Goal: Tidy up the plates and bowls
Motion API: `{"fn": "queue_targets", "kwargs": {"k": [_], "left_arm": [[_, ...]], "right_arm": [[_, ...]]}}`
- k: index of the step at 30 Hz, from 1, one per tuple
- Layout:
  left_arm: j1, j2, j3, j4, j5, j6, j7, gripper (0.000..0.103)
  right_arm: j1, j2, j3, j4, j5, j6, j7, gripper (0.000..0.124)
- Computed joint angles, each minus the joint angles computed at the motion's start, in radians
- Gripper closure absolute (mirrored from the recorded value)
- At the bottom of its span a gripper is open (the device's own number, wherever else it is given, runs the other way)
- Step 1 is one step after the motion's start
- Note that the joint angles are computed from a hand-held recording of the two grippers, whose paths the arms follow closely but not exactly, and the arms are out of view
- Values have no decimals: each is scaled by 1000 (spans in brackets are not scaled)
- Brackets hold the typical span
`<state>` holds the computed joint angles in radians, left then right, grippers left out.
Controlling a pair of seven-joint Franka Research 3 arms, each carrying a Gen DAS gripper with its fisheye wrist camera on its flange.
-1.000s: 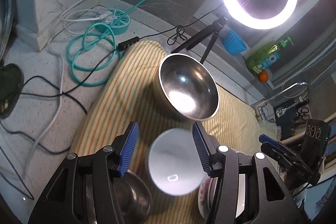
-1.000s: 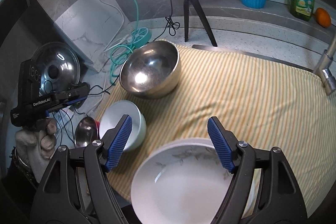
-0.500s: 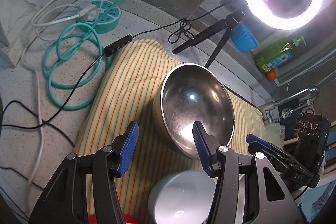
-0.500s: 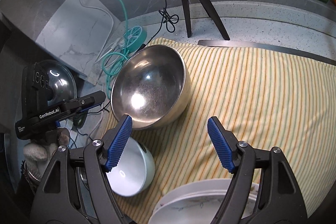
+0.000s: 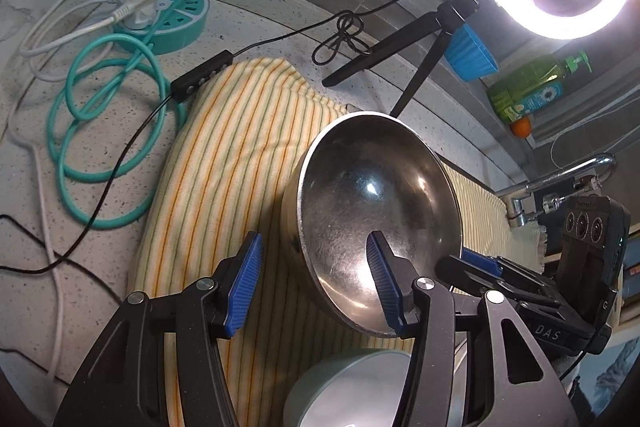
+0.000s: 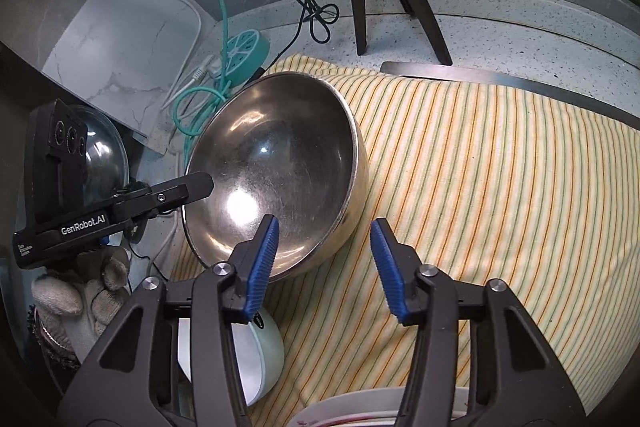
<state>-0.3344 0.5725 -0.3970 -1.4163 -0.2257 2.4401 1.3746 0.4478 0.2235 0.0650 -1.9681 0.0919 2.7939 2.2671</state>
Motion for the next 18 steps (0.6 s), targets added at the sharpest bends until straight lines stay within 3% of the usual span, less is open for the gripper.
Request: {"fn": "queue_targets", "kwargs": {"k": [3,6,18], "left_arm": [[-3,6,-2,8,3,-3,5,53],[-5,16,-6,18,0,-10,8,59],[-26,-25,-4,-15,27,9,6,59]], "right_arm": [[-13,15,13,13,37,-7,-32,87],[0,25,-3,28,12,-28,-16,89],[17,-48,-10,-39,-71,-37,70,91]]}}
